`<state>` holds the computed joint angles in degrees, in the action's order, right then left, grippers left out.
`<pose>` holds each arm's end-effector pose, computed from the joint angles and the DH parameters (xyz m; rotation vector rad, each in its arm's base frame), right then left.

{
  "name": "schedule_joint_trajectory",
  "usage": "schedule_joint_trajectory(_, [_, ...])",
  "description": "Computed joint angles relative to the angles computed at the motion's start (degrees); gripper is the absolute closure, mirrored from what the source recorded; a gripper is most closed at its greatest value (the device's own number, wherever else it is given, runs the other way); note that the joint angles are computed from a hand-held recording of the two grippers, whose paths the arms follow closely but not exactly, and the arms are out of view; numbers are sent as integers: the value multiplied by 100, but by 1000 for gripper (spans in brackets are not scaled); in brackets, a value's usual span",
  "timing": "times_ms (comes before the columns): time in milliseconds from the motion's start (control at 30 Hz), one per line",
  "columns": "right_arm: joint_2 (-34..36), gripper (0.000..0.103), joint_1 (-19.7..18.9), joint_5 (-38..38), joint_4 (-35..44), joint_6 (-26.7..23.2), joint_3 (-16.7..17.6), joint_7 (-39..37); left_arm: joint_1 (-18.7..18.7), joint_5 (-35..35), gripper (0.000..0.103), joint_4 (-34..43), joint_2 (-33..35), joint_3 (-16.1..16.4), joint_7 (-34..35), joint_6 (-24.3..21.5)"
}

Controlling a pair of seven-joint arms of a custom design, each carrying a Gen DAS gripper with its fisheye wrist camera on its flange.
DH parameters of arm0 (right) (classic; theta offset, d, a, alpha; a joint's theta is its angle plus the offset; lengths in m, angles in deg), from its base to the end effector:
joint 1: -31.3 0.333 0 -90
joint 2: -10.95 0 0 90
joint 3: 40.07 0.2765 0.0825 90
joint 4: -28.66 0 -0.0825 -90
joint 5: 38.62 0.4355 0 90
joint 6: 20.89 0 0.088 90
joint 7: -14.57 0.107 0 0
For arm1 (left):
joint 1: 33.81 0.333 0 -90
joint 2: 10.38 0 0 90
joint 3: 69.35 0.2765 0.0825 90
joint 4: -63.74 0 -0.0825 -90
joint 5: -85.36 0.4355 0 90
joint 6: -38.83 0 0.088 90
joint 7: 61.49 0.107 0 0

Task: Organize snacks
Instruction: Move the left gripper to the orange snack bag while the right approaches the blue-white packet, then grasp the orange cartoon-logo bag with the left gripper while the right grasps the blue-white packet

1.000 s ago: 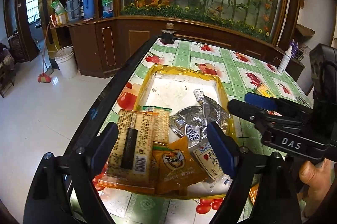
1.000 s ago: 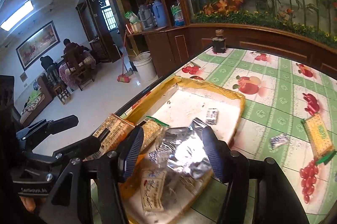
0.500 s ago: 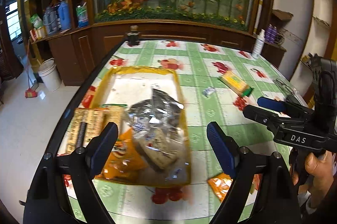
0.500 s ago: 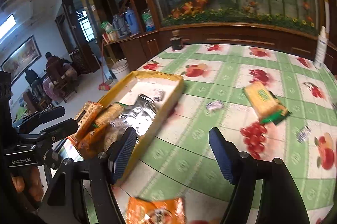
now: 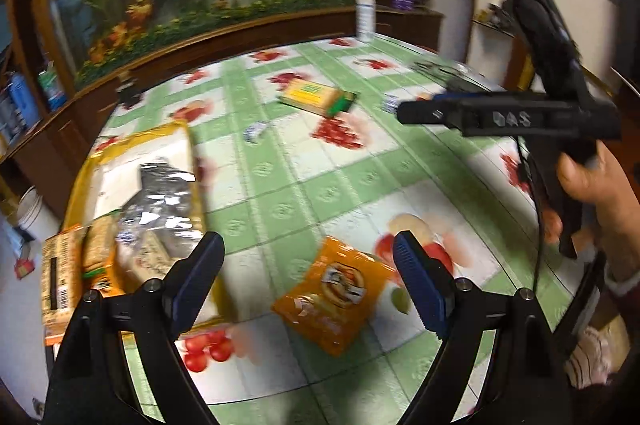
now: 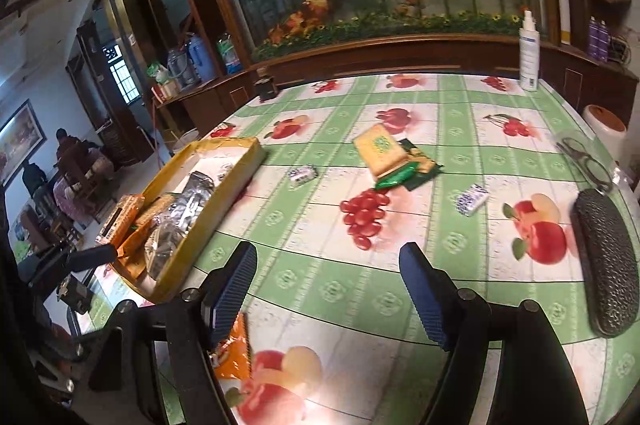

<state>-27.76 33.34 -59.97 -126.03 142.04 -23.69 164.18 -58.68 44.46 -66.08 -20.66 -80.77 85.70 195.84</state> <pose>0.4322 0.1587 0.4571 -1.3162 1.9661 -0.6416 0.4832 -0.3252 0.4359 -0.6691 2.6142 -1.0191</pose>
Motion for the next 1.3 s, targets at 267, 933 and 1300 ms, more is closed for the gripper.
schedule_joint_trajectory(267, [-389, 27, 14, 79, -371, -143, -48, 106, -3, 47, 17, 18, 116, -101, 306, -302])
schedule_joint_trajectory(933, [-229, 18, 2, -123, -253, -505, 21, 121, 120, 1528, 17, -180, 407, -306, -1166, 485])
schedule_joint_trajectory(1300, [495, 18, -439, -502, 121, -302, -189, 104, 292, 2602, 17, -183, 618, -381, -2261, 732])
